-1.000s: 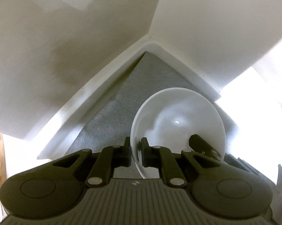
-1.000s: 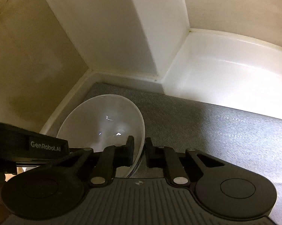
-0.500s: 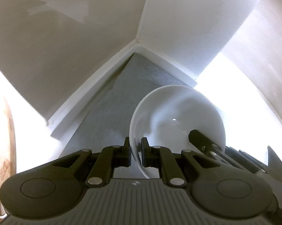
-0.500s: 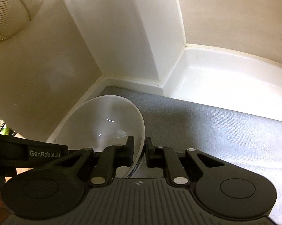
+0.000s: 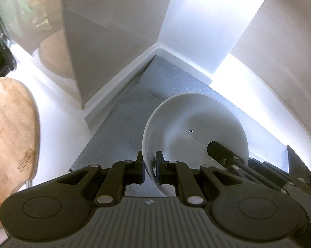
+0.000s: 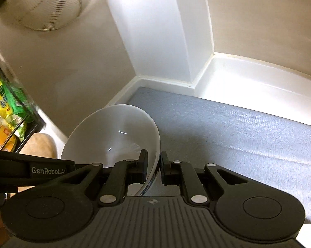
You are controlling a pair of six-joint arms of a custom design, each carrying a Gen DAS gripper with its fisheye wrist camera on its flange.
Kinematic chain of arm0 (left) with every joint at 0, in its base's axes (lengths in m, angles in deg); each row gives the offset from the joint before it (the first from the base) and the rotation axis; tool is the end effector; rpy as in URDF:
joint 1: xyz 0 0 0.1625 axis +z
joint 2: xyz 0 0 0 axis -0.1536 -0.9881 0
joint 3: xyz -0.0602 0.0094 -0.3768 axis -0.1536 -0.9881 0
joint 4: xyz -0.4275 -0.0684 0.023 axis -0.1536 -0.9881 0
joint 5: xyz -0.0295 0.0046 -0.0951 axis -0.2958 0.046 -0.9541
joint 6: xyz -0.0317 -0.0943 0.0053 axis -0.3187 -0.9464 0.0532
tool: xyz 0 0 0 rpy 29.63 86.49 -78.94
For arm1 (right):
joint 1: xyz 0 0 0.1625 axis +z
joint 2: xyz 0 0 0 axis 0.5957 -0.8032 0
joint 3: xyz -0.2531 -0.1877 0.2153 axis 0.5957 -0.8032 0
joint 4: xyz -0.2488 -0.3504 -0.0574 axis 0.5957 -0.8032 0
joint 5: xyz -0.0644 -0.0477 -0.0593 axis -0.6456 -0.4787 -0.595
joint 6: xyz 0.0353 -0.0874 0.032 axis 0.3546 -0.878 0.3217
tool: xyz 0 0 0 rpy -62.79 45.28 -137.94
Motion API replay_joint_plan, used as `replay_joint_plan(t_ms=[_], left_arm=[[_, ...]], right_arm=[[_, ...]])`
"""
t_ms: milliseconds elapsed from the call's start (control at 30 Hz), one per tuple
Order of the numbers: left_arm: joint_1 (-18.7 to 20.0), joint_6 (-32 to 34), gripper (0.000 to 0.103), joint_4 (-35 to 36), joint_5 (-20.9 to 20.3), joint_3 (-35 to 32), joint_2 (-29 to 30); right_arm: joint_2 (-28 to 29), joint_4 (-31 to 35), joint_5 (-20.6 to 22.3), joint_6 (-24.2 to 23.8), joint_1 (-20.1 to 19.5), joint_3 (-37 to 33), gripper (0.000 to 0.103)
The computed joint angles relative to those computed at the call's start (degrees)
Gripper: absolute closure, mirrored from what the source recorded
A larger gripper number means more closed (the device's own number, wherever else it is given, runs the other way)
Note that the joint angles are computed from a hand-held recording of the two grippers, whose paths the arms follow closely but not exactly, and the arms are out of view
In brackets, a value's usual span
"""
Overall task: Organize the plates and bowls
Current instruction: 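Lift the blue-patterned bowl with both grippers and carry it over the teal bowl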
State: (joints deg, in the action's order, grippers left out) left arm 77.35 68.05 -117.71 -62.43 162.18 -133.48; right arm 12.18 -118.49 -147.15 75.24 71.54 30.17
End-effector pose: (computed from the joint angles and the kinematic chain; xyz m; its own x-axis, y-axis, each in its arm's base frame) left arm -0.0836 -0.7427 0.2410 -0.8163 0.0803 -0.5721 0.3083 0.8980 -0.3138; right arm 0.3062 -0.6852 -0.0115 -0.8771 0.0113 0.4803 -0.3179 0.7360 -0.5977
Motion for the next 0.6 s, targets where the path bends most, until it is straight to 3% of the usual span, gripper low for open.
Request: replay_joint_plan(t_ms=[300, 600], left_arm=[[-0.21, 1.59, 0.093, -2.50, 0.30, 7.30, -7.32], [0.18, -0.04, 0.092, 1.59, 1.06, 15.46, -16.89]], right_arm=[[-1.76, -3.13, -1.12, -0.13, 3.86, 5.17, 0.089], [-2.53, -1.01, -0.14, 2.19, 6.24, 9.60, 0.088]])
